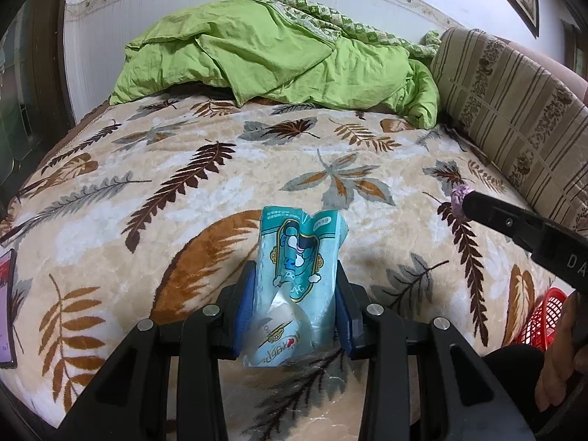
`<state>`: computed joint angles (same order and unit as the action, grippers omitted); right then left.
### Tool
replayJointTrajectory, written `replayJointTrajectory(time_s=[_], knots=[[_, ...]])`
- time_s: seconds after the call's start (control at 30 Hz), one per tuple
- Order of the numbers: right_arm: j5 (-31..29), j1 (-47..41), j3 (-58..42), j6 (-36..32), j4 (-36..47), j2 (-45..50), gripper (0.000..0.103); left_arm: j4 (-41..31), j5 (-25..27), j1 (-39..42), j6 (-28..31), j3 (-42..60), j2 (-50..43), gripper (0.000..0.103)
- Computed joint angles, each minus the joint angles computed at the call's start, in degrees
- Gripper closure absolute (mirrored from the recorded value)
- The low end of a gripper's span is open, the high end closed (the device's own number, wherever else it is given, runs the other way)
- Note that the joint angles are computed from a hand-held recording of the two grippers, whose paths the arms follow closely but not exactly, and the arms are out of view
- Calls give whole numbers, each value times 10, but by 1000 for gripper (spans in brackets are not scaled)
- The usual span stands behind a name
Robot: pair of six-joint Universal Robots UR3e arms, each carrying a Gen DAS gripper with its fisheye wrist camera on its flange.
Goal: Collect trash
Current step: 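Lift the teal packet and pink wrapper with both tools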
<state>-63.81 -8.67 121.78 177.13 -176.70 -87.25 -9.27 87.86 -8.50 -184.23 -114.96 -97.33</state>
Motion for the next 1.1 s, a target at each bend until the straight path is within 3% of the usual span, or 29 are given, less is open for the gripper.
replayJointTrajectory(time_s=[0.63, 0.97, 1.1], knots=[[-24, 11, -17, 9, 26, -4, 76, 8, -26, 13, -2, -10, 13, 66], [36, -31, 29, 15, 55, -67, 76, -2, -31, -4, 7, -6, 23, 66], [94, -95, 68, 2, 107, -146, 76, -16, -36, -27, 10, 7, 35, 66]])
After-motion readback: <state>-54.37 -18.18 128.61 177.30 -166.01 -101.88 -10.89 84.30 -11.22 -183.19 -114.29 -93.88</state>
